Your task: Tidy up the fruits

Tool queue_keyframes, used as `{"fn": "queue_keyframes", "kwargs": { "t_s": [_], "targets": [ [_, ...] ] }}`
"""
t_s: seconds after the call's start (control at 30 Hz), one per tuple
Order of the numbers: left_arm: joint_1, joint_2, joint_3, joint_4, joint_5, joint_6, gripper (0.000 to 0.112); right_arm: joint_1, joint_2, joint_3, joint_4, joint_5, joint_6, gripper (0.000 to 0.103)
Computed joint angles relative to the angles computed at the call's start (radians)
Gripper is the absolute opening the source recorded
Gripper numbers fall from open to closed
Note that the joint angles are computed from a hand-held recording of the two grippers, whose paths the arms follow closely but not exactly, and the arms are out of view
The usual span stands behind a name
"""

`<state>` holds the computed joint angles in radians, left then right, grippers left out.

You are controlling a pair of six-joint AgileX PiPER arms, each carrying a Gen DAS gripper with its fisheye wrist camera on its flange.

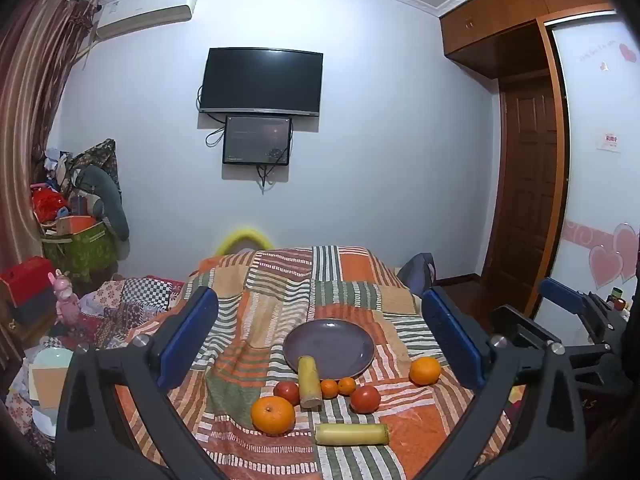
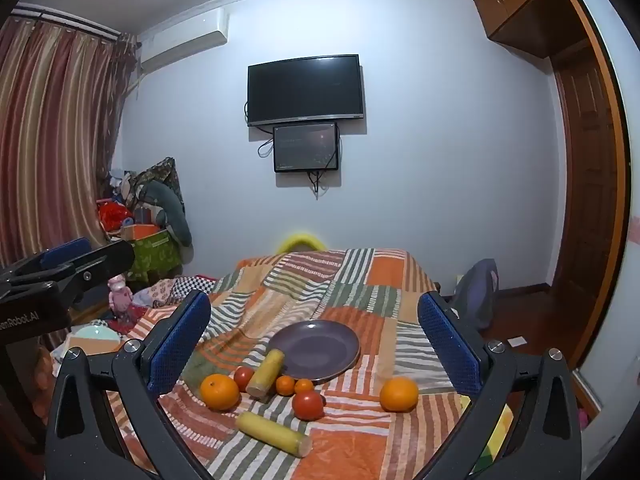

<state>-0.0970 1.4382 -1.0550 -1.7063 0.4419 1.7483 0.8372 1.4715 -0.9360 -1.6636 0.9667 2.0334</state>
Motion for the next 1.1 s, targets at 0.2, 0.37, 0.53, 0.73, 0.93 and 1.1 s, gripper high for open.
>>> {"fn": "queue_keyframes", "kwargs": {
  "t_s": [0.2, 0.37, 0.53, 0.73, 0.93, 1.1],
  "targets": [
    [0.007, 0.000, -0.001, 0.006, 0.013, -0.005, 0.103, 0.002, -0.004, 0.005, -0.005, 0.002, 0.006, 0.103],
    [-0.003, -0.007, -0.008, 0.038, 0.003, -0.027, 0.103, 0.012, 0.000, -0.021, 0.014, 0.012, -0.020, 0.103],
    [-0.005, 0.000, -0.006, 0.017, 0.005, -0.001, 0.103, 0.015, -0.011, -0.032, 0.033, 0.011, -0.039, 0.103],
    [-0.007, 0.013, -0.008, 0.002, 0.002, 0.017, 0.103, 0.004, -0.024, 0.012, 0.004, 0.006, 0.017, 0.103],
    [-0.010, 0.016, -0.005, -0.013, -0.001, 0.034, 0.103, 0.003, -0.023, 0.018, -0.002, 0.008, 0.029, 0.103],
    [-0.011, 0.014, -0.006, -0.008, -0.002, 0.029, 0.103, 0.002, -0.027, 0.020, -0.001, 0.007, 0.029, 0.103]
  ]
}}
